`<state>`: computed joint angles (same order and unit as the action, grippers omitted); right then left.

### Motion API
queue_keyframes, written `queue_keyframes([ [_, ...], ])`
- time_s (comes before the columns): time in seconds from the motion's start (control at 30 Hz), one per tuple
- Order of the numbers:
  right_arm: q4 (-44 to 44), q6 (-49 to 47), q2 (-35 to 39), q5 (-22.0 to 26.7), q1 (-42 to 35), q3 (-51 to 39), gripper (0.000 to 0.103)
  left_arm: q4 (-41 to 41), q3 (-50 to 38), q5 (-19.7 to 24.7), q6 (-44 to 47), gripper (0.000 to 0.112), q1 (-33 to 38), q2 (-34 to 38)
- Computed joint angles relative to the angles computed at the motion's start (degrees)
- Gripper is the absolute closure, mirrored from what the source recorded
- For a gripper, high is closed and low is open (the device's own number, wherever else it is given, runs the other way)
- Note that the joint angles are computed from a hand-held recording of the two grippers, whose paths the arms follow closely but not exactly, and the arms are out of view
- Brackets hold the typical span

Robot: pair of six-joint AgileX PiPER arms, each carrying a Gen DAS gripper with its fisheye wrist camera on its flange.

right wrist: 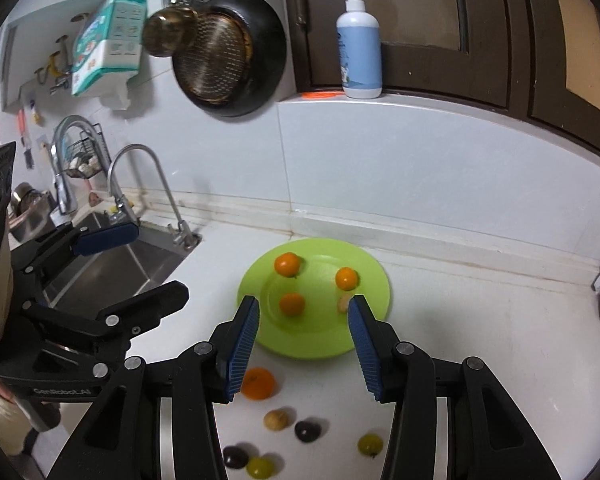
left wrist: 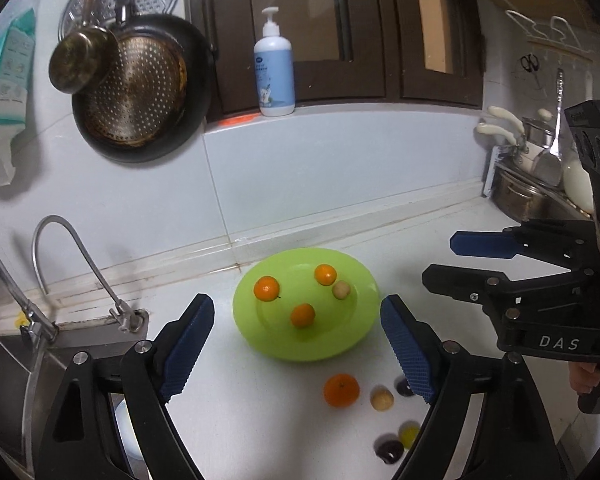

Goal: Organize fruits
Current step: 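Move both open grippers back toward the remaining fruit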

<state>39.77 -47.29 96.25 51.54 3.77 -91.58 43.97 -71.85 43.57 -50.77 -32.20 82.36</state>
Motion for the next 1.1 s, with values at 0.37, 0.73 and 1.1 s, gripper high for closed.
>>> queue_keyframes([
  [0.37,5.6,-13.09,-10.99,-4.35,-2.72,15.65,0.056,7.78,8.28,3.94,-10.33,0.026,-8.86,-5.1],
  [0.73,6.33,-20.64,-15.29,-4.03,-4.28,23.4,0.056,16.41,16.77,5.73,-21.49,0.026,-16.23,-6.76],
  [1.1,-0.62,-23.07,-14.25,-4.62,-2.07,29.14,0.056,16.36,23.09,-0.13,-18.75,0.027,-18.21,-5.68],
])
